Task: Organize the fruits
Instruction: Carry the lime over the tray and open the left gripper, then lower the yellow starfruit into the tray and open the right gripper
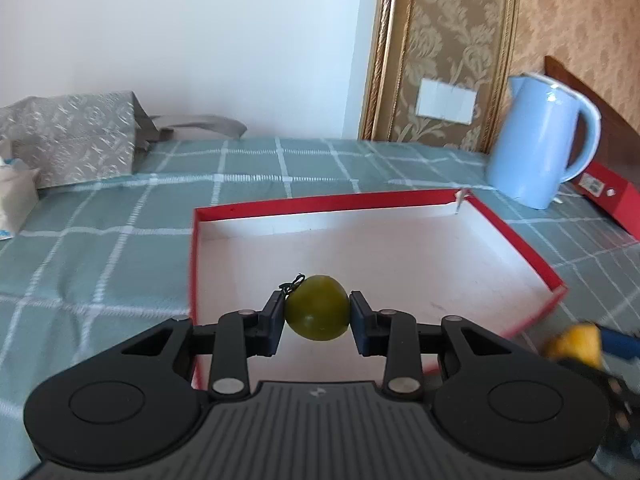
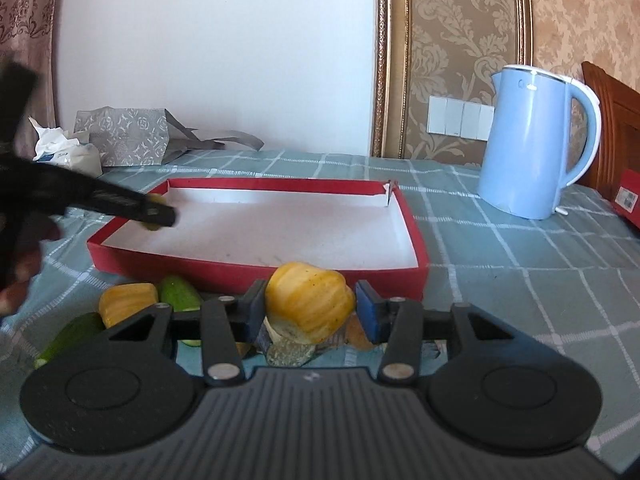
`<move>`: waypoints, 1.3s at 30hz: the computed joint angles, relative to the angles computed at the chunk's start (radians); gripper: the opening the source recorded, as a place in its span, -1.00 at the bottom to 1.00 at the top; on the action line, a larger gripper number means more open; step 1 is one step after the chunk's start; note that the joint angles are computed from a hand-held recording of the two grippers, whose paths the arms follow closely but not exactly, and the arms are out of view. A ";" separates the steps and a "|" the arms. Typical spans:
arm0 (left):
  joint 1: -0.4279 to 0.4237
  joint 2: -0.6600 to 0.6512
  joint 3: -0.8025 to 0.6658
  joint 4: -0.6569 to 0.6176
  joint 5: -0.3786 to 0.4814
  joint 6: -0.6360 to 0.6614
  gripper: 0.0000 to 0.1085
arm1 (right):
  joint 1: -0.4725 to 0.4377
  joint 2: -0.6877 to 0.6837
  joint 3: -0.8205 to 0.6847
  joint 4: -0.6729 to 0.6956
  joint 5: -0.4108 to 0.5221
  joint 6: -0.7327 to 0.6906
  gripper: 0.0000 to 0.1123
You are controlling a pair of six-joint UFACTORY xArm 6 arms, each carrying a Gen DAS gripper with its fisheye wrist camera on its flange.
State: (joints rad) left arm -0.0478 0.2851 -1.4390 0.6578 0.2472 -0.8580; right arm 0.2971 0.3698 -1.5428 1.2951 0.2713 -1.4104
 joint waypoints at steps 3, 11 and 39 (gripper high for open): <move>-0.007 0.082 -0.114 0.015 0.073 0.008 -0.37 | 0.000 0.001 0.004 -0.002 0.002 -0.002 -0.20; -0.006 0.144 -0.188 0.114 0.108 -0.062 -0.07 | -0.010 0.024 -0.020 -0.053 0.029 0.049 -0.20; 0.070 -0.406 0.480 0.702 -0.024 -0.846 0.61 | 0.000 0.005 -0.001 0.028 0.016 -0.018 -0.20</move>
